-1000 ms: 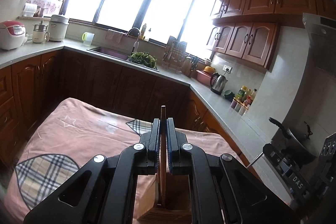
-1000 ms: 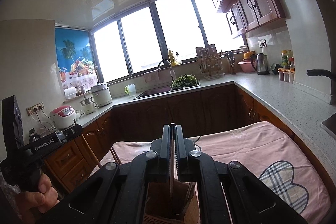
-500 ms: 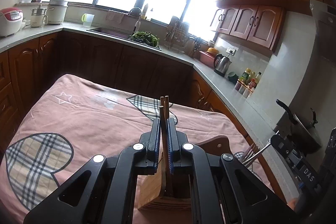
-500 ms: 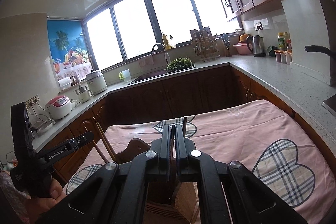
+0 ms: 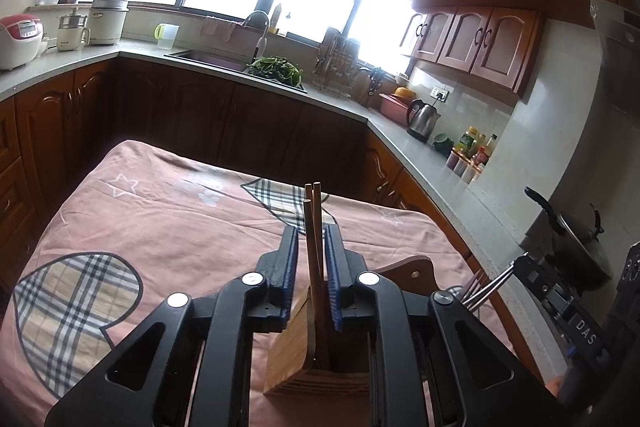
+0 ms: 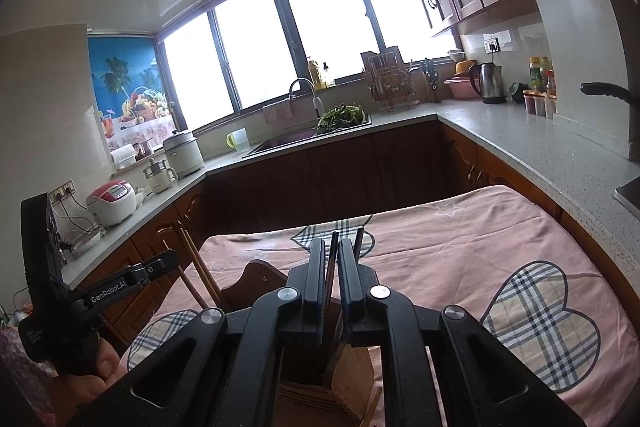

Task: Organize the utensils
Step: 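Lower both held chopsticks into the wooden caddy, then open both tools and withdraw them from the caddy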

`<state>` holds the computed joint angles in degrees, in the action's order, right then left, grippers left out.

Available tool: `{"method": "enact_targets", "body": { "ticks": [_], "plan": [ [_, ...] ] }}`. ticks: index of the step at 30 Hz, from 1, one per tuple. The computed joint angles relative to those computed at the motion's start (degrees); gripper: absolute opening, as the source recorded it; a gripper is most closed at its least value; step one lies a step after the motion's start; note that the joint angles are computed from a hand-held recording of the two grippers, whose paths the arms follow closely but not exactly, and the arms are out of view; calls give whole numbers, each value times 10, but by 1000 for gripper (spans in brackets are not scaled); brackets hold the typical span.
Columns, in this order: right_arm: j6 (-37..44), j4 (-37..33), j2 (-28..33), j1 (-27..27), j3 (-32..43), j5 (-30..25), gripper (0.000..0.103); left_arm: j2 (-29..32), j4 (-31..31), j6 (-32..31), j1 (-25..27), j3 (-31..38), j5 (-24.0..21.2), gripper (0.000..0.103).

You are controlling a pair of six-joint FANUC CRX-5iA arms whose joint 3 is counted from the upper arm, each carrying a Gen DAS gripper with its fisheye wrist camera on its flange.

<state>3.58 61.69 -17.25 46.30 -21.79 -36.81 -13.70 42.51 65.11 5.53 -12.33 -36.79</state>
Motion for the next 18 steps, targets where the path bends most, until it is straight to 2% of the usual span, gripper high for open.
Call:
{"method": "enact_targets", "body": {
  "ticks": [1,2,3,4,6,7,9,11,12,18],
  "plan": [
    [-8,6,-3,-1,-4,4,12,-4,-2,3,2,-2,0,36],
    [-17,14,-7,-2,-8,8,19,-9,-2,4,3,-6,4,50],
    [-28,24,-12,-3,-13,14,29,-16,-3,6,5,-10,8,57],
    [-40,36,-17,-5,-18,20,36,-21,-7,8,8,-12,7,60],
    [-71,69,-28,-7,-31,26,63,-33,-4,3,14,-19,3,67],
    [-86,85,-35,-8,-38,31,69,-40,-5,3,17,-24,1,70],
    [-120,119,-50,-12,-56,41,95,-56,-9,3,24,-34,-4,81],
    [-136,137,-63,-4,-68,31,103,-72,-10,0,32,-47,-11,85],
    [-132,133,-68,3,-70,25,103,-81,-15,2,36,-53,-17,88],
    [-95,78,-99,63,-84,-32,103,-130,-25,-1,64,-91,-71,89]
  ]
}}
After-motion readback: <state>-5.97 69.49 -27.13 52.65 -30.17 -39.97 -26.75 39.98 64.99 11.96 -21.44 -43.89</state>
